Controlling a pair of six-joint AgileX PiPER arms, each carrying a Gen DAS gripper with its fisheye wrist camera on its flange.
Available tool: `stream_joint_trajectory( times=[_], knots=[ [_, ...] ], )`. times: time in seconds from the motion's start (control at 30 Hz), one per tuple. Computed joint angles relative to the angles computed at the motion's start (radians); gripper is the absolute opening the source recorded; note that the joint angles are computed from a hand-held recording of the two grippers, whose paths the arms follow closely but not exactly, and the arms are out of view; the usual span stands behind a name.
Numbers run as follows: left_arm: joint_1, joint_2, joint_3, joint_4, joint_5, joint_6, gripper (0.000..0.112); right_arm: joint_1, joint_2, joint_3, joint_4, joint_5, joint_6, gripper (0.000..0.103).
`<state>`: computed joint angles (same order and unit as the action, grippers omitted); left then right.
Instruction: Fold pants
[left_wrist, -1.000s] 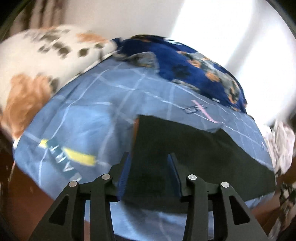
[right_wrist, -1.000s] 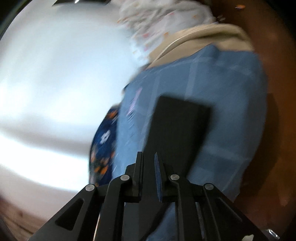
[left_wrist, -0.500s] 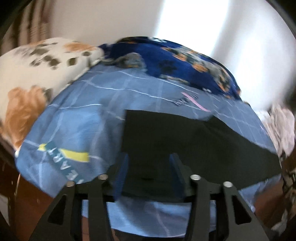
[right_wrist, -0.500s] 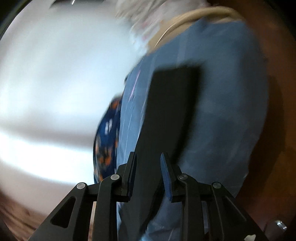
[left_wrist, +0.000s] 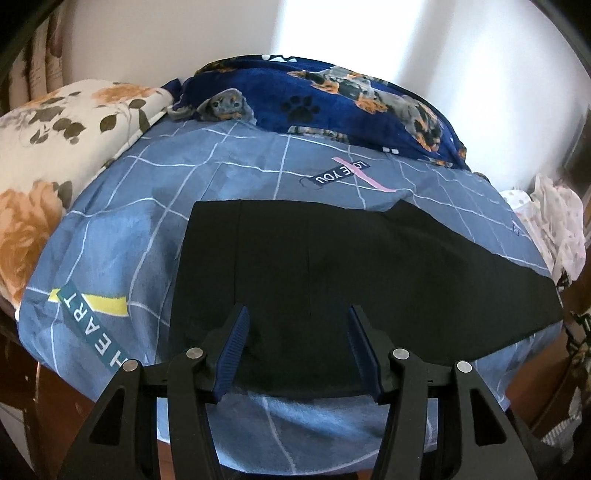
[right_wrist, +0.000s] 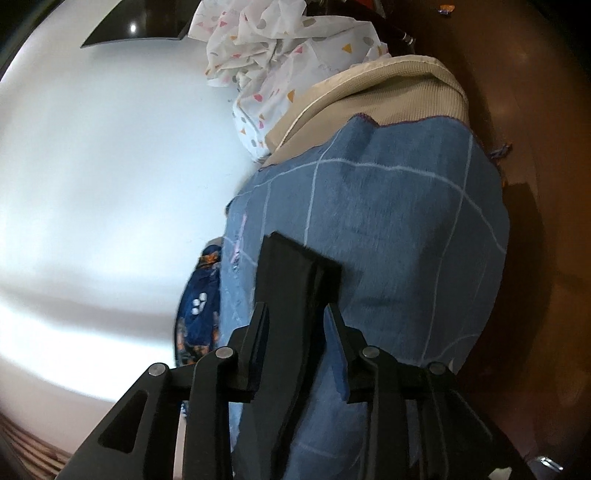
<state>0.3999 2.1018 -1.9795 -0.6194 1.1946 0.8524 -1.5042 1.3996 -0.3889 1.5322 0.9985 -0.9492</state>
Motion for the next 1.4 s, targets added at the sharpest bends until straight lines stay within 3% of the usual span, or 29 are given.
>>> stream_joint_trajectory(
  times=[0.13, 0.37, 0.57, 0.73, 0.77, 0.83, 0.87, 0.97, 1.17, 1.4],
  knots=[
    [-0.007, -0.006, 0.02, 0.014, -0.004, -0.001, 0.056, 0.064, 0.048, -0.039, 0.003, -0.073, 0.03, 0.04],
    [-0.022, -0.017, 0.06, 0.034, -0.013, 0.002, 0.056, 0.175, 0.063, -0.062, 0.036, -0.05, -0.025, 0.039],
    [-0.024, -0.016, 0.065, 0.04, -0.014, -0.005, 0.056, 0.182, 0.086, -0.075, 0.051, -0.031, -0.022, 0.039],
    [-0.028, -0.006, 0.052, 0.043, -0.002, -0.022, 0.056, 0.256, 0.104, -0.127, 0.038, -0.095, 0.024, 0.039],
    [-0.031, -0.005, 0.051, 0.043, 0.001, -0.025, 0.056, 0.272, 0.106, -0.135, 0.04, -0.108, 0.037, 0.039],
    [-0.035, -0.009, 0.056, 0.037, -0.004, -0.022, 0.056, 0.318, 0.105, -0.167, 0.002, -0.151, 0.089, 0.026],
    [-0.037, -0.014, 0.064, 0.035, -0.012, -0.017, 0.056, 0.35, 0.101, -0.193, -0.059, -0.184, 0.142, 0.009],
    [-0.052, -0.035, 0.098, 0.06, -0.064, -0.026, 0.072, 0.434, 0.084, -0.243, -0.2, -0.266, 0.277, 0.008],
    [-0.067, -0.081, 0.163, 0.107, -0.198, -0.032, 0.079, 0.449, 0.068, -0.268, -0.277, -0.284, 0.361, 0.007],
    [-0.054, -0.052, 0.132, 0.12, -0.2, -0.058, 0.081, 0.551, -0.021, -0.297, -0.361, -0.366, 0.499, 0.008]
  ],
)
